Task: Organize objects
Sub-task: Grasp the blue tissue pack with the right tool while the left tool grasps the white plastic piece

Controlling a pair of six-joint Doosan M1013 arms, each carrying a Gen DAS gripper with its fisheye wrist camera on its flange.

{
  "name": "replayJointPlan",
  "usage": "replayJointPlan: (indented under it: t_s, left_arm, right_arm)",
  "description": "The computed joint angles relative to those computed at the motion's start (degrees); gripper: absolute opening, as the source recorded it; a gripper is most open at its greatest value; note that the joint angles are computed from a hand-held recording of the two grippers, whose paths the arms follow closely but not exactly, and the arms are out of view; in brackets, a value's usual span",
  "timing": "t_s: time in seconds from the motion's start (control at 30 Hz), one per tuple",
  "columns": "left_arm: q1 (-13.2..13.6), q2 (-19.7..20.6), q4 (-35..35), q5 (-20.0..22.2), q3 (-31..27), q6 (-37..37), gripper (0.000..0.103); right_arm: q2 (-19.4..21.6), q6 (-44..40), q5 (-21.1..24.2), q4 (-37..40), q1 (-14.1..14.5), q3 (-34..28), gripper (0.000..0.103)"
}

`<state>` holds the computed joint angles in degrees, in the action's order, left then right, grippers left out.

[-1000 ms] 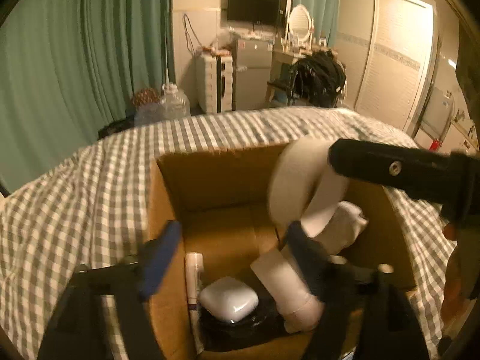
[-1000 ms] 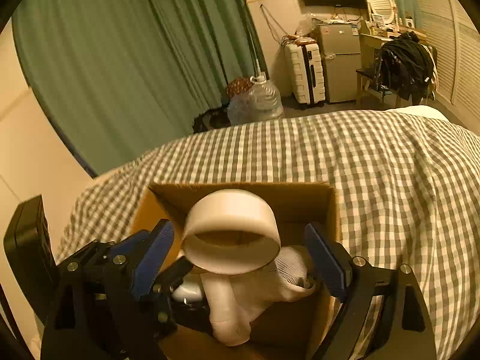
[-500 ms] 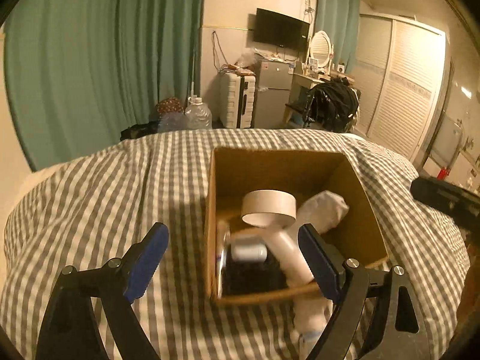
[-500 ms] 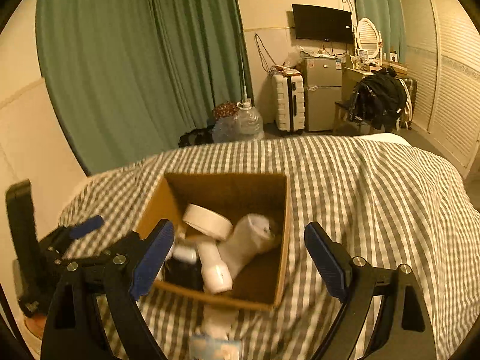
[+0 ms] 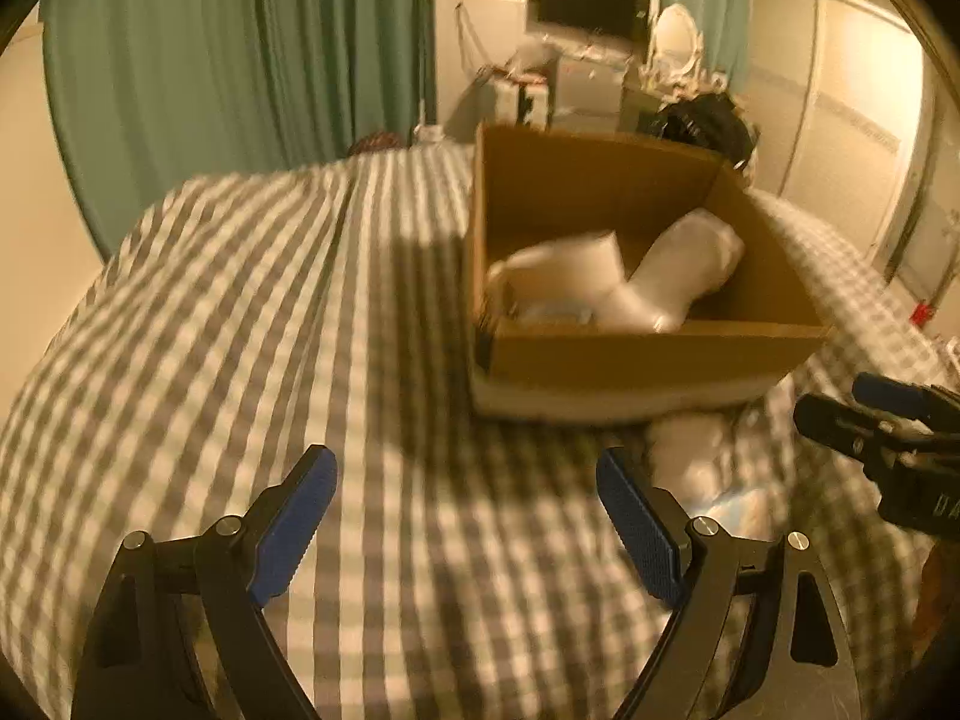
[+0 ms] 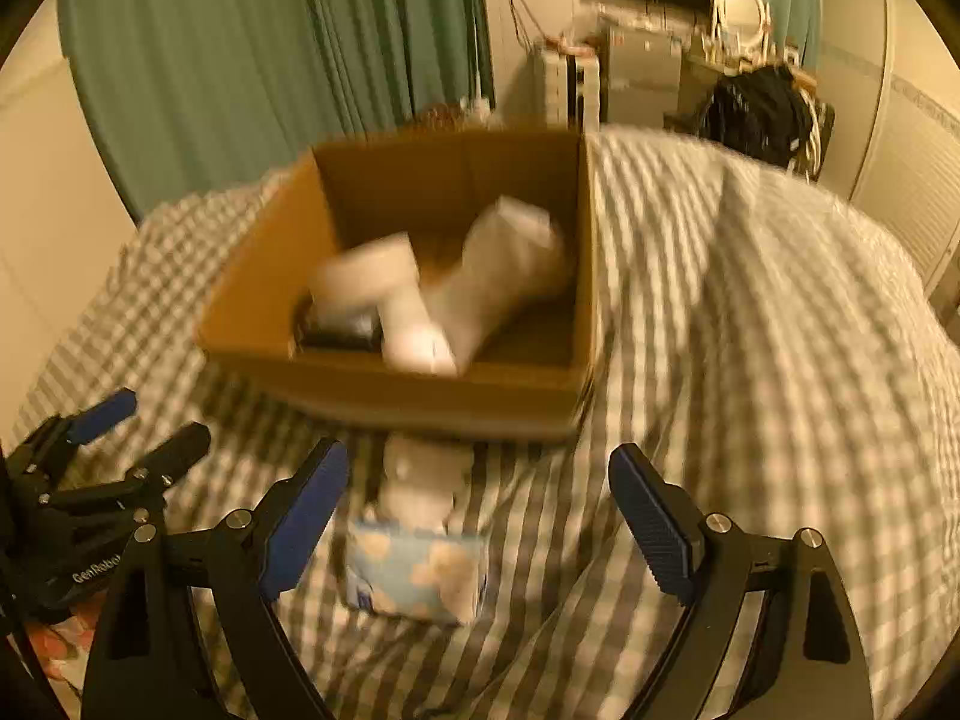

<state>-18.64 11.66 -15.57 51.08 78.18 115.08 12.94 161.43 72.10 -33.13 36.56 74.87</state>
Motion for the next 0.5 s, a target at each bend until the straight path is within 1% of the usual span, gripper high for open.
replayJointPlan:
  t_s: [0.03,0.1,0.17,0.23,0.33,0.43,0.5]
  left_arm:
    - [0.03,-0.03,0.39,0.30,0.45,-0.25,0.091]
    - [0.07,0.04,1.00,0.72,0.99,-0.62,0.091]
    - [-0.12,-0.06,2.39,0.16,1.40,-1.45,0.091]
    - [-0.21,-0.05,3.35,-0.43,1.57,-2.33,0.091]
    - [-0.08,0.39,3.22,0.28,1.11,-3.03,0.091]
    - [-0.16,0.55,4.21,0.13,1.06,-4.10,0.091]
    - [-0.26,0.62,4.70,0.03,1.03,-4.66,0.091]
  right_arm:
    - [0.15,-0.11,-0.61,1.34,-0.13,0.71,0.089]
    - [0.88,-0.65,-0.48,3.64,-0.31,1.20,0.089]
    - [1.83,-3.23,-0.37,6.87,-0.68,1.12,0.089]
    - [2.41,-4.40,-0.57,8.40,-0.82,1.02,0.089]
    - [2.60,-5.77,-2.17,10.54,-0.99,1.27,0.089]
    - [3.25,-7.39,-1.55,12.18,-1.20,1.10,0.089]
    - [3.33,-7.99,-1.98,13.81,-1.62,1.48,0.089]
